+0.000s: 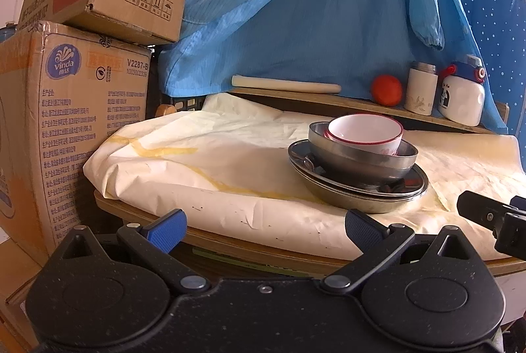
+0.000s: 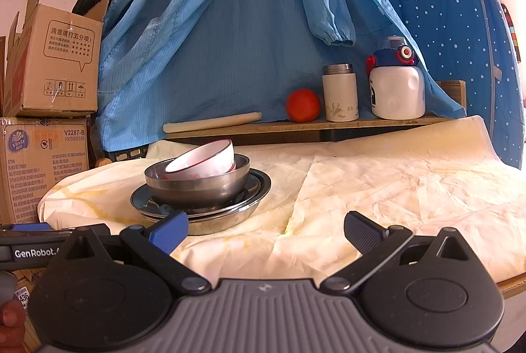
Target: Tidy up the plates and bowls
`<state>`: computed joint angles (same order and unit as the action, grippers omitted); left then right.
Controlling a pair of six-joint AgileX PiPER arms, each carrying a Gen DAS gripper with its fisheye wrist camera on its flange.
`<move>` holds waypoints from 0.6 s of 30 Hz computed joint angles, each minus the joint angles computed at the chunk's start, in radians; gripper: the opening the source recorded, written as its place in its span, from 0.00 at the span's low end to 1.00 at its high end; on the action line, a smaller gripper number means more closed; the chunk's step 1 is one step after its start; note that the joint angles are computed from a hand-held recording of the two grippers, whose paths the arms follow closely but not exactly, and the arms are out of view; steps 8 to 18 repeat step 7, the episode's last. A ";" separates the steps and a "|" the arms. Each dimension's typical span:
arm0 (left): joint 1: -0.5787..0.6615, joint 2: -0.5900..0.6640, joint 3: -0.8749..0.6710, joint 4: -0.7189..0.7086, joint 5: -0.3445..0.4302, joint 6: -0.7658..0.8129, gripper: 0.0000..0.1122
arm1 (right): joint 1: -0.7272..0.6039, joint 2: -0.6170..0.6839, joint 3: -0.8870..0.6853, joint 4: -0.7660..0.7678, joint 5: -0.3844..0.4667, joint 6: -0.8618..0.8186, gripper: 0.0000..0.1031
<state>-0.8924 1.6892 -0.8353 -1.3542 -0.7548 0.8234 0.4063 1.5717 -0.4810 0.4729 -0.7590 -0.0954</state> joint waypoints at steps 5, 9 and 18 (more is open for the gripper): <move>-0.005 0.003 -0.004 -0.013 -0.009 0.020 0.91 | 0.000 0.003 -0.003 -0.004 0.001 0.002 1.00; -0.008 0.005 -0.007 -0.021 -0.017 0.028 0.91 | -0.003 0.007 -0.004 -0.014 0.002 0.010 1.00; -0.008 0.005 -0.007 -0.021 -0.017 0.028 0.91 | -0.003 0.007 -0.004 -0.014 0.002 0.010 1.00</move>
